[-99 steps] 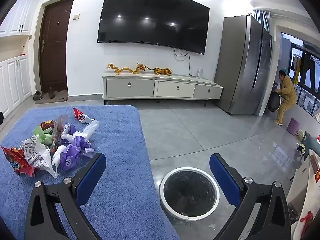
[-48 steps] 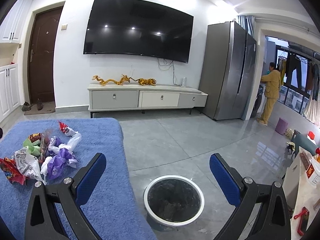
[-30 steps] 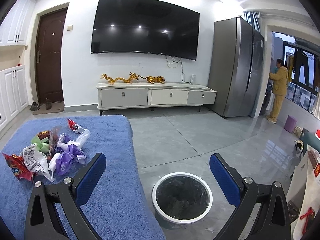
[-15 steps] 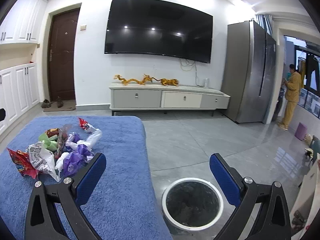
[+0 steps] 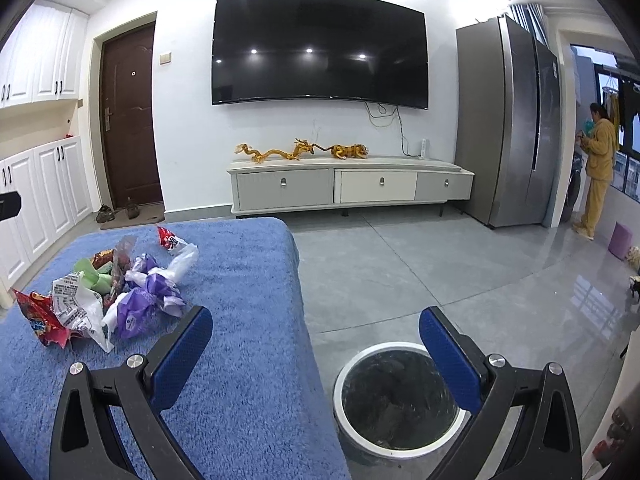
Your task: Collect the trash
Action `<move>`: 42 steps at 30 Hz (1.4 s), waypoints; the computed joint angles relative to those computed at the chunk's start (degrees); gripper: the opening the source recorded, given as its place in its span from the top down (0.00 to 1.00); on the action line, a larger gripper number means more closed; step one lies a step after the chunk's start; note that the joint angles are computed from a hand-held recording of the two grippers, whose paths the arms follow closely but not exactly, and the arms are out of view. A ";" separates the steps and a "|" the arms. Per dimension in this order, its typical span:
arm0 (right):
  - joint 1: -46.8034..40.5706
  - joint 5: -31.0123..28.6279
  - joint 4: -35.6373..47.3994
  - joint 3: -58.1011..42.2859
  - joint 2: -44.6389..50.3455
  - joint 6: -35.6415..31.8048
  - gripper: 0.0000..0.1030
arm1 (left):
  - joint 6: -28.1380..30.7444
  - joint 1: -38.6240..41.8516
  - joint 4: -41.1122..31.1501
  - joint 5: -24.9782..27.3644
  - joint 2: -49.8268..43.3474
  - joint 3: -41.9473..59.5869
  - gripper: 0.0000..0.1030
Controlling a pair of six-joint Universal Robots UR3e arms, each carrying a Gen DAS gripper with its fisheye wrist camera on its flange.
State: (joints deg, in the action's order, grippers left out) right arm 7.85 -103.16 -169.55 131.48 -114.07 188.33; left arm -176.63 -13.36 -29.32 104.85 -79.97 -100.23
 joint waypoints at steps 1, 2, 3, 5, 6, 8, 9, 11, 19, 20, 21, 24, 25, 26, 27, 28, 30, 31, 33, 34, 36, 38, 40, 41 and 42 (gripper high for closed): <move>-0.24 0.13 0.25 0.31 -0.48 -0.01 0.00 | 0.22 -0.51 -0.76 -0.12 -0.26 0.70 0.00; -0.22 0.00 0.41 0.68 -1.01 0.08 0.00 | 0.35 -0.91 -1.61 -0.33 -0.44 1.40 0.00; -0.29 0.03 0.59 1.05 -1.65 0.05 0.00 | 0.32 -1.10 -2.58 -0.71 -0.27 1.95 0.00; -0.21 0.07 1.05 1.14 -2.48 -0.07 0.00 | 0.09 -1.25 -3.40 -1.07 0.38 2.23 0.00; -0.24 0.10 1.32 1.31 -3.18 -0.19 0.00 | -0.07 -1.71 -3.53 -0.47 0.34 2.51 0.00; -1.23 0.77 2.10 1.82 -5.02 -0.79 0.00 | -0.87 -3.74 -3.90 1.85 -0.80 4.03 0.00; -1.65 1.07 2.60 1.86 -5.81 -1.05 0.00 | -1.16 -3.99 -4.54 1.91 -0.84 4.57 0.00; -2.57 1.69 3.53 2.36 -7.67 -1.90 0.00 | -1.84 -4.99 -4.98 2.53 -1.22 5.29 0.00; -8.01 6.05 8.17 5.06 -18.58 -3.40 0.00 | -1.25 -9.66 -5.57 8.29 -0.59 6.61 0.00; -9.12 6.89 9.11 5.35 -20.24 -3.64 0.00 | -1.06 -9.98 -5.88 9.02 -0.57 6.92 0.00; -9.57 7.11 9.55 5.40 -20.97 -3.62 0.00 | -0.80 -10.47 -5.78 9.95 -0.60 6.96 0.00; -11.30 8.17 10.77 6.15 -23.59 -3.50 0.00 | -0.46 -10.93 -4.34 11.39 0.05 5.90 0.00; -11.35 7.99 10.82 6.22 -23.82 -3.33 0.00 | -0.47 -10.79 -3.67 11.56 0.37 5.43 0.00; -11.44 7.91 10.74 6.29 -23.90 -3.12 0.00 | -0.50 -10.57 -2.60 11.74 0.71 4.78 0.00; -11.69 8.16 10.76 6.32 -23.98 -2.88 0.00 | -0.53 -10.45 -0.99 12.29 0.96 4.00 0.00; -12.18 8.59 10.79 6.49 -24.15 -2.83 0.00 | -0.53 -10.16 0.23 12.53 1.29 3.38 0.00; -12.18 8.67 10.40 6.37 -23.53 -2.36 0.00 | -0.30 -8.06 1.33 10.17 2.77 1.92 0.00; -11.93 8.56 10.12 6.25 -23.00 -2.11 0.00 | -0.29 -7.27 1.37 9.22 3.10 1.56 0.00; -9.30 5.78 8.66 5.39 -20.11 -1.76 0.00 | -0.14 -4.40 0.70 5.73 4.48 0.40 0.00; -7.46 3.67 8.00 4.75 -18.27 -1.48 0.00 | -0.11 -3.20 -0.05 4.13 4.96 0.10 0.00; -5.07 1.32 8.13 3.53 -16.07 -0.74 0.00 | 0.64 0.37 -2.75 -0.59 6.27 -0.58 0.00; -2.68 -1.12 8.36 2.40 -14.12 -0.20 0.00 | 1.28 2.97 -4.48 -4.18 6.93 -1.30 0.00; 1.48 -5.76 9.14 0.19 -11.00 0.31 0.00 | 1.57 5.95 -5.57 -7.64 7.60 -2.26 0.00; 4.16 -8.87 9.85 -1.23 -9.15 0.55 0.00 | 1.55 7.45 -5.96 -9.19 7.95 -2.76 0.00; 6.15 -10.98 10.62 -2.43 -7.75 0.75 0.00 | 1.58 9.37 -6.45 -11.27 8.47 -3.45 0.00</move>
State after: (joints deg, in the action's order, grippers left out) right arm 14.00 -114.14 -158.93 129.06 -121.82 189.09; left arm -175.05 -3.99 -35.77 93.58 -71.50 -103.68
